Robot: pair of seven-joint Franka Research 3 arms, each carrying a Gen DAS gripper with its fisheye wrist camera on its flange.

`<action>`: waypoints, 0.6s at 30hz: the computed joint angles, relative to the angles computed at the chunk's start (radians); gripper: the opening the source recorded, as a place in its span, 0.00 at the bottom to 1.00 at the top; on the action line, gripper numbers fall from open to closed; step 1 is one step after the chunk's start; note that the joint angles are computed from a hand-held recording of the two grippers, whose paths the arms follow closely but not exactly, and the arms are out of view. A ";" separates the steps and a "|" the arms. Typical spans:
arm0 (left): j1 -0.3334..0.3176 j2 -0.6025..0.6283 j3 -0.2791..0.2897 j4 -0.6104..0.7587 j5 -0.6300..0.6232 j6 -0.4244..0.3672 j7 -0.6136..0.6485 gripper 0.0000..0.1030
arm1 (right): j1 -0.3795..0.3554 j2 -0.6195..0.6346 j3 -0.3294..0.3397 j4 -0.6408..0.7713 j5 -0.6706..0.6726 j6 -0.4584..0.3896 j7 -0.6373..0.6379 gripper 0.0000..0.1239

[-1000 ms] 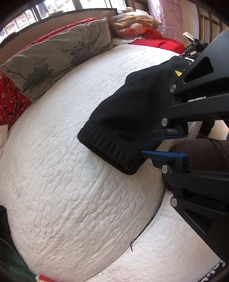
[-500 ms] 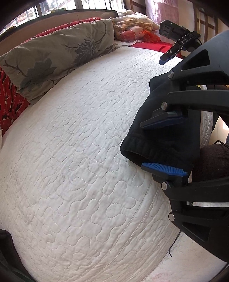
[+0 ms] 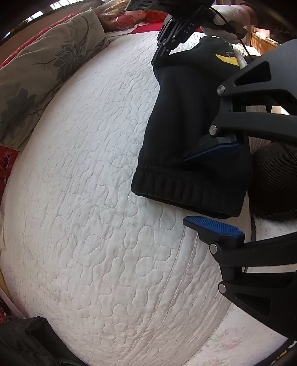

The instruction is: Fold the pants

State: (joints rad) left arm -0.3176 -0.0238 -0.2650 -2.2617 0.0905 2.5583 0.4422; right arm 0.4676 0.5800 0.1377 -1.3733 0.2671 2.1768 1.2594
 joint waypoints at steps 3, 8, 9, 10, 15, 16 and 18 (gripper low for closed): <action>-0.001 0.003 -0.001 -0.022 0.009 0.034 -0.048 0.46 | 0.021 0.004 -0.013 -0.035 -0.041 0.048 0.003 0.02; -0.005 -0.064 0.005 -0.098 -0.040 0.116 -0.057 0.45 | -0.028 -0.050 0.005 -0.096 0.059 0.110 0.049 0.09; -0.005 -0.090 0.007 -0.121 -0.050 0.140 -0.060 0.45 | -0.053 -0.081 0.021 -0.129 0.111 0.124 0.045 0.09; -0.005 -0.115 0.007 -0.134 -0.048 0.146 -0.066 0.45 | -0.085 -0.117 0.035 -0.171 0.175 0.140 0.031 0.09; -0.011 -0.120 -0.014 -0.050 0.038 0.077 -0.058 0.45 | -0.193 -0.387 0.017 -0.491 0.433 0.247 -0.013 0.23; -0.019 -0.092 -0.018 -0.006 0.047 0.058 -0.032 0.45 | -0.208 -0.447 -0.001 -0.560 0.473 0.265 -0.015 0.24; -0.036 -0.012 -0.029 0.105 0.064 0.024 0.030 0.45 | -0.232 -0.566 -0.046 -0.702 0.522 0.305 0.016 0.28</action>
State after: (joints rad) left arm -0.3537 -0.0357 -0.2938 -2.1571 0.1548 2.5819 0.4725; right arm 0.2358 0.0144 0.0913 -2.0749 0.7895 2.4814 1.2751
